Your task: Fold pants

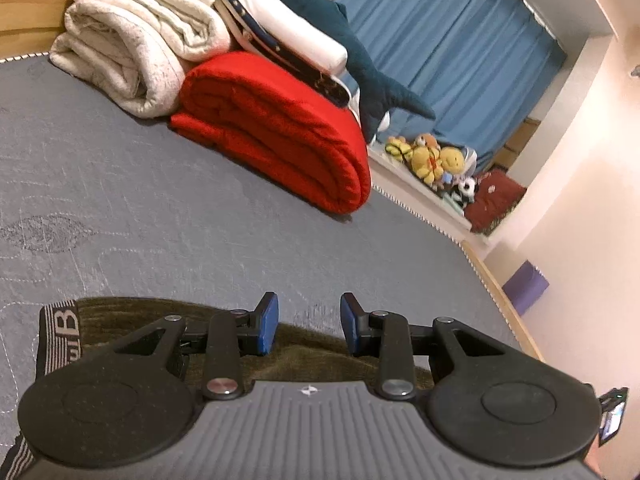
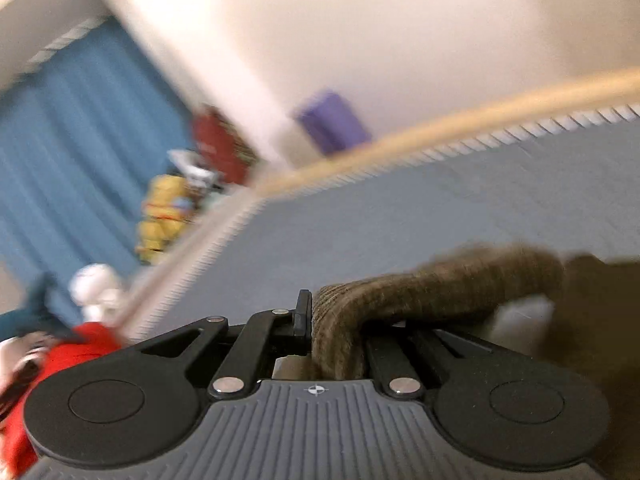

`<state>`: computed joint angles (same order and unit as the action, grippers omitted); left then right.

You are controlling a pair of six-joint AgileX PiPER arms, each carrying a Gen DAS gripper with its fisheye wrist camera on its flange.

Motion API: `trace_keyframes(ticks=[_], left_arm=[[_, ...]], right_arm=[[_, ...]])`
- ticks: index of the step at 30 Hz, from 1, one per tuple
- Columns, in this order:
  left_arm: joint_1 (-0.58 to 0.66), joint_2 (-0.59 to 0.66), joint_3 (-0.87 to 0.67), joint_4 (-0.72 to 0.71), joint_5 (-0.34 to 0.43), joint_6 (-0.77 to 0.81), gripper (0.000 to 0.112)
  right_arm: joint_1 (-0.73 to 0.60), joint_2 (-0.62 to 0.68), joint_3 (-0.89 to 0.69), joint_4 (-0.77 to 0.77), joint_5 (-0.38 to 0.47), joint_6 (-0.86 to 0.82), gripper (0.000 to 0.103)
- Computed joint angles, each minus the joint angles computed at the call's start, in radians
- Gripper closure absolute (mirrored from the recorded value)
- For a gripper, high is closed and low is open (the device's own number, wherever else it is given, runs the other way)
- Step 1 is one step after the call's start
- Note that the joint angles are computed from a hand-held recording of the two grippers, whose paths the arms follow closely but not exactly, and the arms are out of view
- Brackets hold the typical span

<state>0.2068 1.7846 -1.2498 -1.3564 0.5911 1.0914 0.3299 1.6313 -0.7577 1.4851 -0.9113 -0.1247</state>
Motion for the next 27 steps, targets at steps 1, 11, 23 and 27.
trace_keyframes(ticks=[1, 11, 23, 27], left_arm=[[-0.004, 0.004, -0.005, 0.019, -0.001, -0.012, 0.073], [-0.020, 0.010, -0.003, 0.072, -0.004, -0.012, 0.070], [-0.020, 0.013, -0.020, 0.103, 0.004, -0.049, 0.064], [-0.021, 0.021, -0.034, 0.143, 0.009, -0.076, 0.064]], right_arm=[[-0.039, 0.006, 0.023, -0.019, 0.050, 0.023, 0.099], [-0.109, 0.046, 0.143, -0.531, -0.069, 0.251, 0.099], [-0.329, 0.255, -0.054, 0.124, 0.336, -0.461, 0.070], [-0.239, 0.212, -0.015, 0.008, 0.187, -0.334, 0.060]])
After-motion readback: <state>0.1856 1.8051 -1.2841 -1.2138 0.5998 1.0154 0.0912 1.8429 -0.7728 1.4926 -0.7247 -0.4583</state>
